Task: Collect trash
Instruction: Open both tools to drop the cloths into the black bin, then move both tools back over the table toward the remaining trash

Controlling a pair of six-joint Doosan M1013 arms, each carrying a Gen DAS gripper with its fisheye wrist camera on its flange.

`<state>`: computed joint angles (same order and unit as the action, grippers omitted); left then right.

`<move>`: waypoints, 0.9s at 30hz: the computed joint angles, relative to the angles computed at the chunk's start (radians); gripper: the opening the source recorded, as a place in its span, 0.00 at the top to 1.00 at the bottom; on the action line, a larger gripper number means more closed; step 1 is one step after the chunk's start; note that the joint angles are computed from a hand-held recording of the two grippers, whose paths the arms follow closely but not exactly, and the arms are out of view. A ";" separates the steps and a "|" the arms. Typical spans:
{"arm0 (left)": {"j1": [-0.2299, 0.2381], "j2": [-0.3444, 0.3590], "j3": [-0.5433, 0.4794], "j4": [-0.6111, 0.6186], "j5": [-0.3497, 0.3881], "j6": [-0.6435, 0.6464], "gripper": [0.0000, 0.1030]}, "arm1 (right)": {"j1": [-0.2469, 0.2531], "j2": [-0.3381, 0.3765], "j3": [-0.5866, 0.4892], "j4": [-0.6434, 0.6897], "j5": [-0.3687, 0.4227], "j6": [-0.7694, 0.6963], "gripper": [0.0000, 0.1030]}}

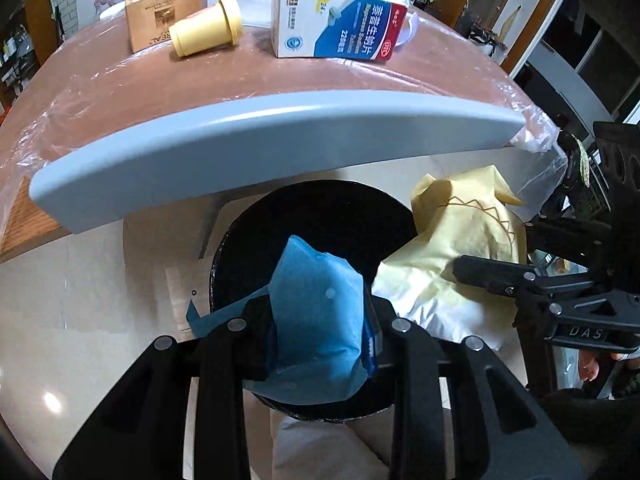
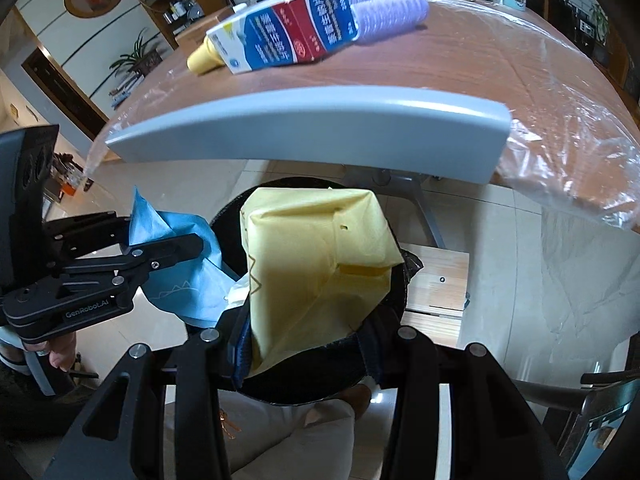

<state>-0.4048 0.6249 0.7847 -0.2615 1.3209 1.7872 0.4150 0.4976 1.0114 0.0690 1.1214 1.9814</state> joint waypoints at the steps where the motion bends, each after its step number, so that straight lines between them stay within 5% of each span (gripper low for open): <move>1: 0.000 0.002 -0.001 0.002 0.000 0.001 0.68 | 0.001 0.005 -0.005 -0.005 0.004 -0.001 0.58; 10: -0.006 0.029 -0.037 0.026 0.018 -0.005 0.67 | 0.005 0.025 -0.022 -0.032 0.034 -0.007 0.55; 11: -0.006 0.033 -0.043 0.024 0.017 -0.007 0.62 | 0.008 0.027 -0.024 -0.042 0.034 -0.006 0.48; 12: -0.005 0.034 -0.047 0.025 0.016 -0.013 0.43 | 0.014 0.027 -0.027 -0.072 0.036 0.004 0.40; 14: -0.007 0.021 -0.032 0.041 -0.016 -0.027 0.24 | 0.024 0.020 -0.021 -0.127 0.025 0.022 0.18; 25: 0.024 0.008 -0.053 0.011 -0.026 -0.048 0.24 | 0.019 -0.031 -0.002 -0.178 -0.024 0.103 0.13; 27: 0.030 -0.001 -0.055 -0.002 -0.044 -0.049 0.17 | 0.022 -0.039 -0.009 -0.199 -0.049 0.121 0.09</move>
<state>-0.3749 0.6237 0.7300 -0.2637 1.2767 1.7387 0.4368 0.4582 1.0028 -0.1303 1.0720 2.1020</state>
